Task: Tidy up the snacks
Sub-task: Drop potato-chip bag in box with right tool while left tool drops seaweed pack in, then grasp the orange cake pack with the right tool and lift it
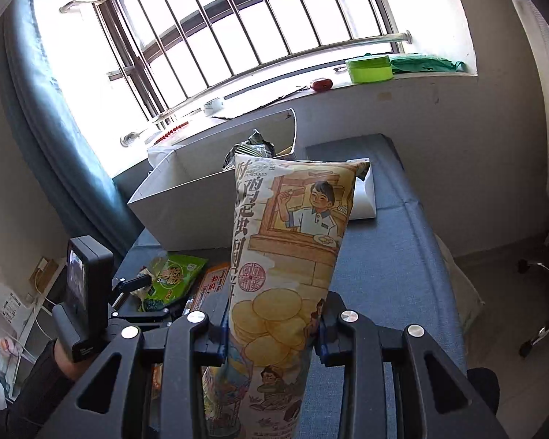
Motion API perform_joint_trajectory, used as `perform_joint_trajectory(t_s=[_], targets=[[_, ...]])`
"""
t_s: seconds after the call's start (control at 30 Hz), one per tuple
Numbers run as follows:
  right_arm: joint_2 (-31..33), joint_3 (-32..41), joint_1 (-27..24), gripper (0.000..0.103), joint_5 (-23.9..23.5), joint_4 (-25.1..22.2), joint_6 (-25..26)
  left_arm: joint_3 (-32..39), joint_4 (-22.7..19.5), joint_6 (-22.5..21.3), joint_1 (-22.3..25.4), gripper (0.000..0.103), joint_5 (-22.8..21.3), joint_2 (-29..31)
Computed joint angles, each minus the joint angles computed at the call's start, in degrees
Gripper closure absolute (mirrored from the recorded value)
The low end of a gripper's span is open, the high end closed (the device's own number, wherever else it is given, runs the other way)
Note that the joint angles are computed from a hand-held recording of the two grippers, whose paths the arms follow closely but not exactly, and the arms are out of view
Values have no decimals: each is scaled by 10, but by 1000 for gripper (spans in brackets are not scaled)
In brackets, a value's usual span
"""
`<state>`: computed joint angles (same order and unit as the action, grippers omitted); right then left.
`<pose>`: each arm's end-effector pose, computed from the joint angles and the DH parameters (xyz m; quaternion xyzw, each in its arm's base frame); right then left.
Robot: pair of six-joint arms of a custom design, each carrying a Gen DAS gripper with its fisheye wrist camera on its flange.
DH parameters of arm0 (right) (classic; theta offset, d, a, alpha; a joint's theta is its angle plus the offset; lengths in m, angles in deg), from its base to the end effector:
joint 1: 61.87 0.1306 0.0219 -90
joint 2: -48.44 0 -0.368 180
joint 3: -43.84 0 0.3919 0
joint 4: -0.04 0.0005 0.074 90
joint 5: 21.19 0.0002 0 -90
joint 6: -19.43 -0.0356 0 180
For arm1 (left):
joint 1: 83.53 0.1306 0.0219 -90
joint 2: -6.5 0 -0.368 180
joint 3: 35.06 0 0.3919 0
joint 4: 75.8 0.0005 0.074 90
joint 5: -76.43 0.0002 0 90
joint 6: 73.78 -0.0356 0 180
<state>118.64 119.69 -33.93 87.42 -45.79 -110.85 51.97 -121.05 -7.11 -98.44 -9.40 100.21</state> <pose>0.3319 0.1626 0.4458 0.1639 0.8825 0.1117 0.4264 0.4846 -0.1322 0.3659 0.3206 0.8887 -0.0104 0.3276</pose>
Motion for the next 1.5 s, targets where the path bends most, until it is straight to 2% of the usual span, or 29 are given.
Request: perform_joint_trajectory(t_s=[0.03,0.1,0.3,0.37,0.5,0.63,0.73,0.8,0.83,0.87,0.93,0.97,1.0,1.03,1.07,1.17,1.3,1.5], targets=[[-2,-3,0,66,-2,1,-1,3,-12,2,6,40,21,0],[-5,-6,1,66,-5,3,-1,-4,-7,1,17,43,46,-13],[-3,-7,3,66,-13,13,-3,-15,-7,30,70,43,182,-70],[4,0,3,66,-21,18,4,-7,2,48,86,43,218,-82],[39,39,-5,66,-46,31,35,49,15,104,103,43,277,-66],[111,130,-29,66,-69,32,90,161,10,145,93,43,281,3],[185,225,-59,66,-101,21,102,276,-25,177,80,43,276,85],[244,303,-75,66,-116,-2,121,347,-56,180,69,43,253,132],[272,343,-79,66,-112,-15,130,368,-58,185,65,43,241,150],[302,384,-84,66,-109,-33,139,411,-79,183,60,38,236,181],[358,464,-91,63,-107,-66,149,475,-120,181,54,21,207,223],[385,503,-95,51,-109,-82,146,496,-137,179,52,3,186,238],[408,538,-100,19,-118,-101,139,496,-133,184,53,0,175,240],[422,560,-103,3,-120,-113,133,490,-129,186,58,0,174,239],[427,567,-103,0,-115,-114,127,489,-132,185,62,0,182,239],[408,539,-104,0,-100,-85,115,452,-117,177,75,0,196,217],[384,509,-102,0,-96,-81,113,408,-103,163,83,0,199,186],[286,385,-79,0,-84,-28,143,298,-69,138,97,0,259,95]])
